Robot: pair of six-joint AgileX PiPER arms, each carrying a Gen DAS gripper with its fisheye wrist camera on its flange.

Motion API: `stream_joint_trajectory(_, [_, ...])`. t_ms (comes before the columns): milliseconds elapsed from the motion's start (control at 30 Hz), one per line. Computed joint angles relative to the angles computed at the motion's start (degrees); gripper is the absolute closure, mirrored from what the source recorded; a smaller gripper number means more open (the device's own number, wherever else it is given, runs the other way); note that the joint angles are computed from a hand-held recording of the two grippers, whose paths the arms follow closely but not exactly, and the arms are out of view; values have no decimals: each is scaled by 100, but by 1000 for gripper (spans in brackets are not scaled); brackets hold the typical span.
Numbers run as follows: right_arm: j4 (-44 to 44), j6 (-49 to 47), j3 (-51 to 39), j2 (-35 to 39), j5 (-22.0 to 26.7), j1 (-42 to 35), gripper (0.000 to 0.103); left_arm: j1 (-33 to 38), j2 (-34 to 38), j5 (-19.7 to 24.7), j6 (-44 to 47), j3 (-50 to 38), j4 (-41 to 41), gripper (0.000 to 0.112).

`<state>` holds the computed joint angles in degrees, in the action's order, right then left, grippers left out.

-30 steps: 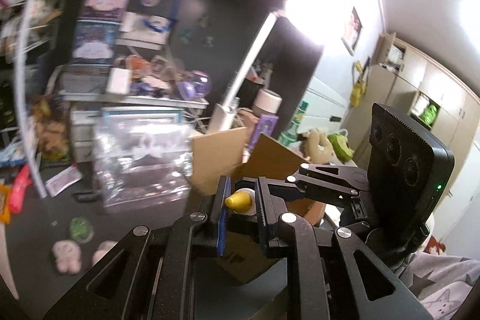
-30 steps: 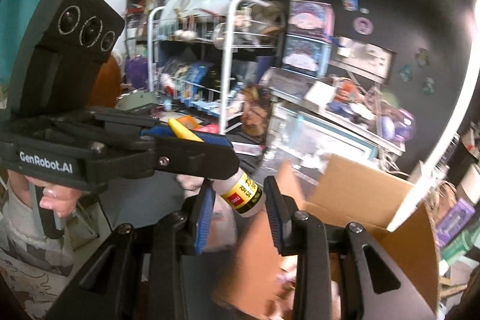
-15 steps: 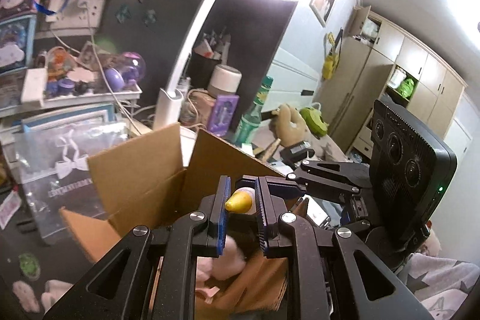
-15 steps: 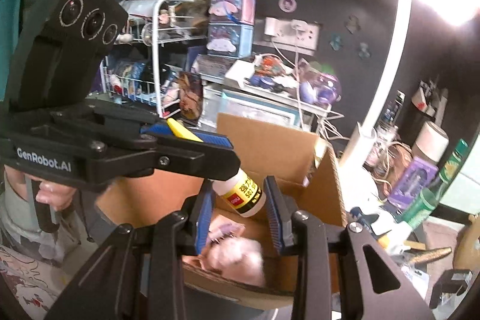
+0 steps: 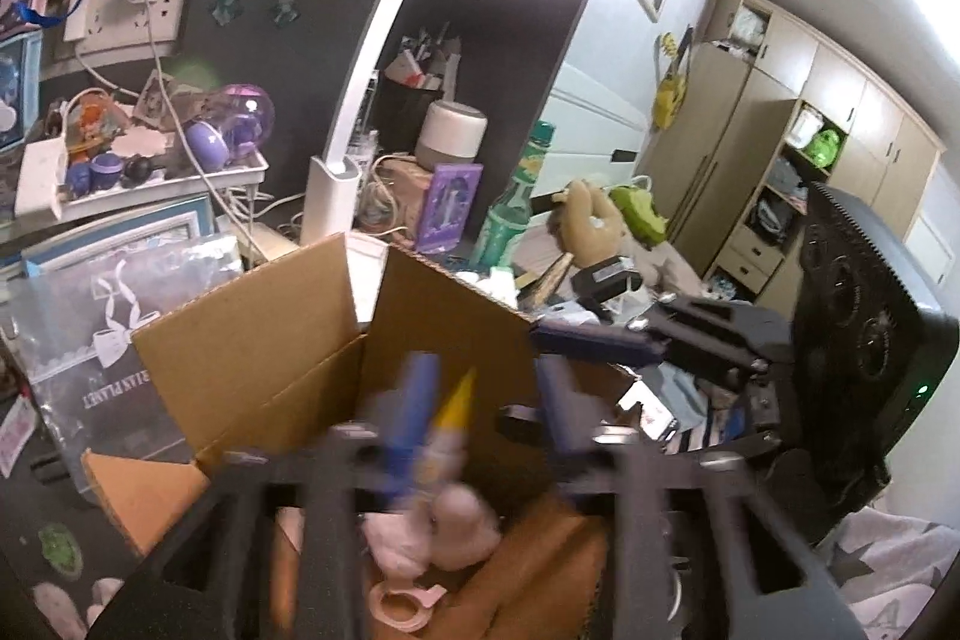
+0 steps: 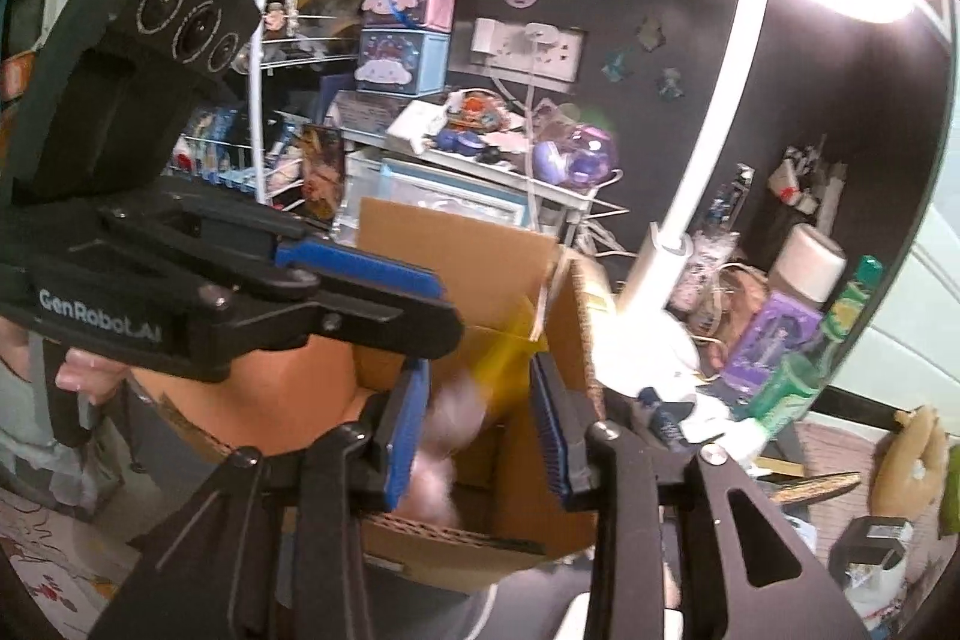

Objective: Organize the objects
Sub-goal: 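Lower the glue bottle into the box and open the right tool, then withdraw the right tool from the box back to the desk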

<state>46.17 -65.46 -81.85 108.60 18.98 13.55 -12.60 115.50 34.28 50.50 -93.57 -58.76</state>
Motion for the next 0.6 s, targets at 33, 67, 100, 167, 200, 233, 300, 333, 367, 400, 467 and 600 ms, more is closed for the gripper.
stream_joint_trajectory(33, [-43,36,38,-21,-82,-1,60,12,-22,-8,37,31,-43,55])
stream_joint_trajectory(67, [-110,99,50,-30,-127,-4,60,29,-46,5,126,64,-131,55])
stream_joint_trajectory(100, [-145,134,42,-24,-107,-19,60,38,-67,4,150,84,-150,54])
stream_joint_trajectory(167, [-126,155,1,-9,-40,-49,59,30,-98,-77,41,108,-29,52])
stream_joint_trajectory(200, [-133,162,-7,-4,-24,-53,59,21,-120,-134,-12,135,38,51])
stream_joint_trajectory(233, [-137,164,-6,-6,-34,-48,59,20,-128,-150,-40,139,73,51])
stream_joint_trajectory(300, [-162,185,-6,-10,-42,-30,59,33,-168,-152,-3,200,42,51])
stream_joint_trajectory(333, [-144,168,10,-16,-53,-22,59,36,-193,-164,14,235,35,50])
stream_joint_trajectory(367, [-137,167,19,-21,-56,-16,59,34,-206,-175,15,251,45,50])
stream_joint_trajectory(400, [-132,167,26,-26,-52,-13,59,32,-240,-203,23,296,58,50])
stream_joint_trajectory(467, [-125,180,56,-44,-68,0,58,39,-280,-233,39,346,65,49])
stream_joint_trajectory(600, [-39,131,91,-81,-40,13,55,76,-439,-336,129,573,-1,48])
